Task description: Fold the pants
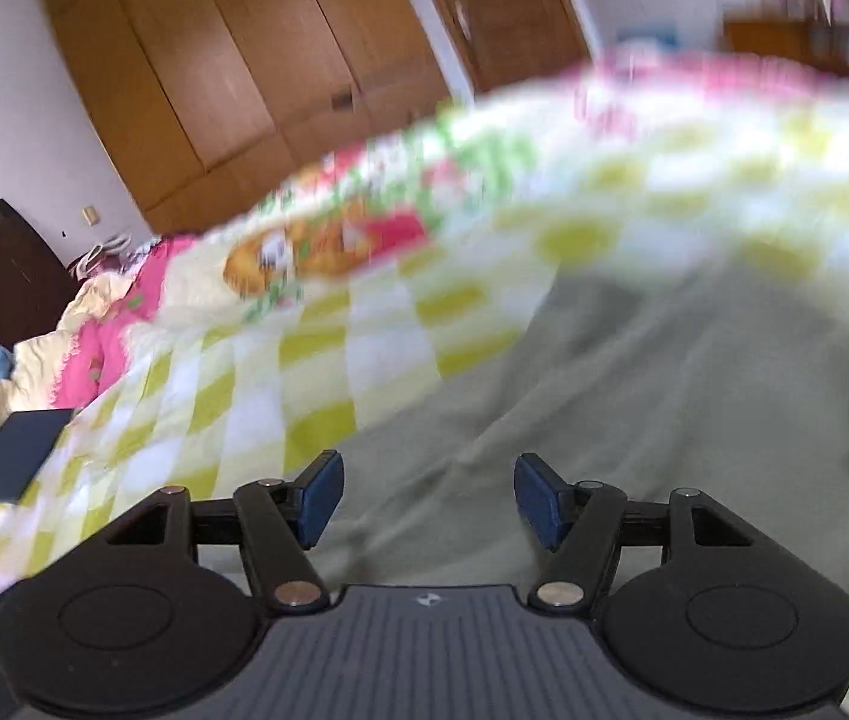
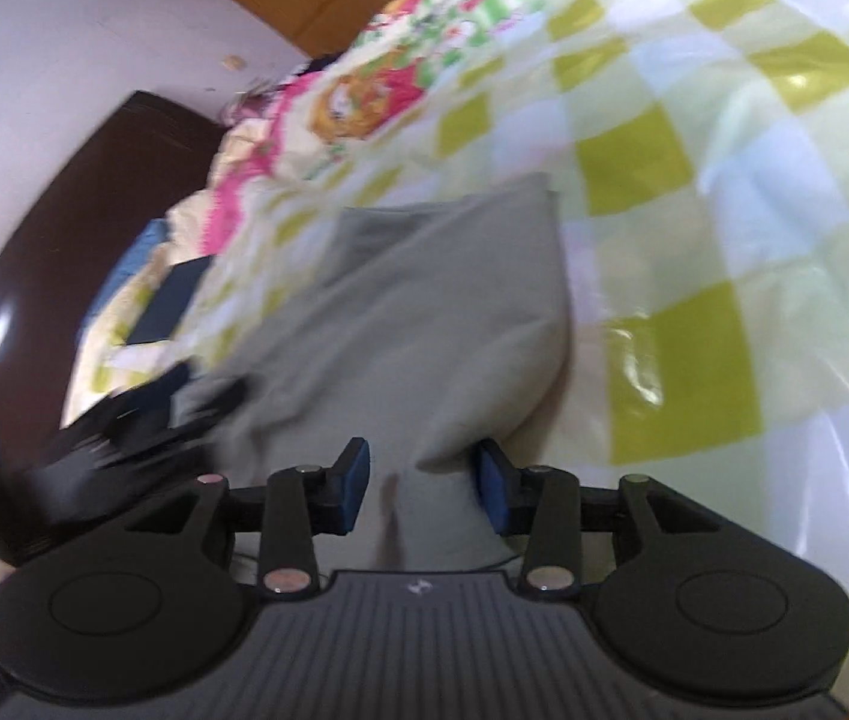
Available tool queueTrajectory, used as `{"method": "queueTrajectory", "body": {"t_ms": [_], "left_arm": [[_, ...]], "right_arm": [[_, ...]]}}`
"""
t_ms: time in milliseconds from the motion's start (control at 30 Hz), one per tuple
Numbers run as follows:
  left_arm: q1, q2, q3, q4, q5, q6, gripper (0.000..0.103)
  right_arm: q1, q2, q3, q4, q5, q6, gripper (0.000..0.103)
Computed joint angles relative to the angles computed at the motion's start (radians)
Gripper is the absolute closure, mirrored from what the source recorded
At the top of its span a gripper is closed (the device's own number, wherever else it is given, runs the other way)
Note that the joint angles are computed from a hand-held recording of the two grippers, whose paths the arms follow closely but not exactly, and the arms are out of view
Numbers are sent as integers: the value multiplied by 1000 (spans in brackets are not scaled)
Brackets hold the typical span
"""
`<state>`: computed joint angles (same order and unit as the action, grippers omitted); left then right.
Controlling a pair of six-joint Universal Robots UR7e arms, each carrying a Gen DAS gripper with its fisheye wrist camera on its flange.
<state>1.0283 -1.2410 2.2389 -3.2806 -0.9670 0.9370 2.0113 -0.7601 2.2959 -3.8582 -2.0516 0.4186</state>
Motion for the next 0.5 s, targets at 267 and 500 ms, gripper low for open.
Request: {"method": "queueTrajectory", "body": {"t_ms": [267,500], "left_arm": [[-14,73,-56,-141,82,53,25],[-40,-34,52,4,11,-31,23]], "right_arm": [[-107,-7,34,-102,145,-18,56],[-182,30,43,-155,283,64,93]]}}
